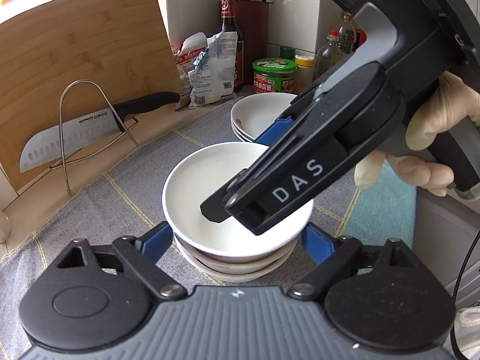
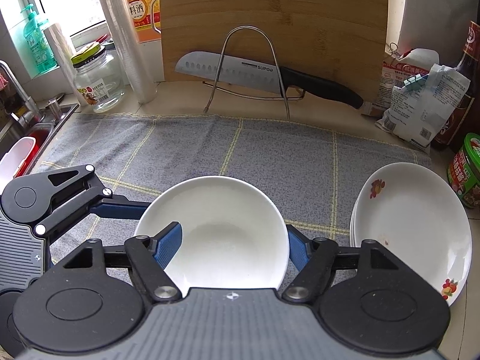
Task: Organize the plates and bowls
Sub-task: 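Lower the white bowl into the bowl stack and open the right tool, then bring the left and right tools to opposite sides of the bowl stack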
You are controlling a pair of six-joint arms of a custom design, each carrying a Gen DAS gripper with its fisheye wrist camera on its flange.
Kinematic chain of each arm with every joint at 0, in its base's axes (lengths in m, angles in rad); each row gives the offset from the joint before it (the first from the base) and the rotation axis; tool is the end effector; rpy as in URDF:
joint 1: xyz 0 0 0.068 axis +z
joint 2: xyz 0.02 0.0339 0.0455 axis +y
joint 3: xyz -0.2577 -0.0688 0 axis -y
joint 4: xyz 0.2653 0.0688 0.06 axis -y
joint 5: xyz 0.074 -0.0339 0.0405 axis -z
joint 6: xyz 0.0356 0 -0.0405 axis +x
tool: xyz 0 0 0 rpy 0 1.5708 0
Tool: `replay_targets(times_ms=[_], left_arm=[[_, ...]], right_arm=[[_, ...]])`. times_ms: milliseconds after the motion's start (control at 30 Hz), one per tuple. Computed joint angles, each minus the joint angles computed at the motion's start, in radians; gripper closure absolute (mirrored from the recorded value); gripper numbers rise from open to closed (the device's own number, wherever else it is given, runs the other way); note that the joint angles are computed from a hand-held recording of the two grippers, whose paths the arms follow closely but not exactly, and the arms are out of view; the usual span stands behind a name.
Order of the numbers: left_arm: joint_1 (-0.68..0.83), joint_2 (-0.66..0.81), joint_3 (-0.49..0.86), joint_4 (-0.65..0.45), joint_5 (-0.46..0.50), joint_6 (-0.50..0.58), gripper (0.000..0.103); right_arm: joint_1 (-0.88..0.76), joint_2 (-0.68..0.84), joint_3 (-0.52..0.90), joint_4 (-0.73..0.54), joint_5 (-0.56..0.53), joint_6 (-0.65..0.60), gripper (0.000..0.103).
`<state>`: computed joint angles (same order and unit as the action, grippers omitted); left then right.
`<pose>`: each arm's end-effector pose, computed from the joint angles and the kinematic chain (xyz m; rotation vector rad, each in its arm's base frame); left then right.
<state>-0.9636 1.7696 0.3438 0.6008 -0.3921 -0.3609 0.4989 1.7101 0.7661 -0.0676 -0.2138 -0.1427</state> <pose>0.1488 -0.1903 0.0338 0.5160 2.2669 -0.1945 0.2754 0.1586 0.0968 -0.8957 2.4416 0.4068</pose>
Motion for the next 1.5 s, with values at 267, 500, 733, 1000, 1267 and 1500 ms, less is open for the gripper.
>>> replay_targets(times_ms=[267,500,733,1000,1267,1500], left_arm=[[-0.017,-0.036,-0.095,0.042,0.001,-0.002,0.004],[0.038,0.023,-0.134,0.094,0.082,-0.025,0.004],[0.046,0.160,-0.069,0.126,0.112,-0.010,0.004],[0.066,0.246,0.045,0.047,0.115,0.009,0.003],[0.066,0.273,0.102,-0.025,0.109,-0.013,0.000],[0.031,0.303,0.079,0.050,0.054,-0.063,0.000]], right_arm=[[-0.020,-0.105,-0.093,0.069,-0.012,-0.001,0.004],[-0.064,-0.249,-0.247,0.111,-0.062,-0.040,0.000],[-0.079,-0.181,-0.320,0.149,-0.025,-0.092,0.000],[-0.123,0.077,-0.269,0.268,0.015,-0.202,0.000],[-0.169,0.149,-0.196,0.215,-0.060,-0.425,0.000],[-0.296,0.195,-0.182,0.211,-0.236,-0.692,0.000]])
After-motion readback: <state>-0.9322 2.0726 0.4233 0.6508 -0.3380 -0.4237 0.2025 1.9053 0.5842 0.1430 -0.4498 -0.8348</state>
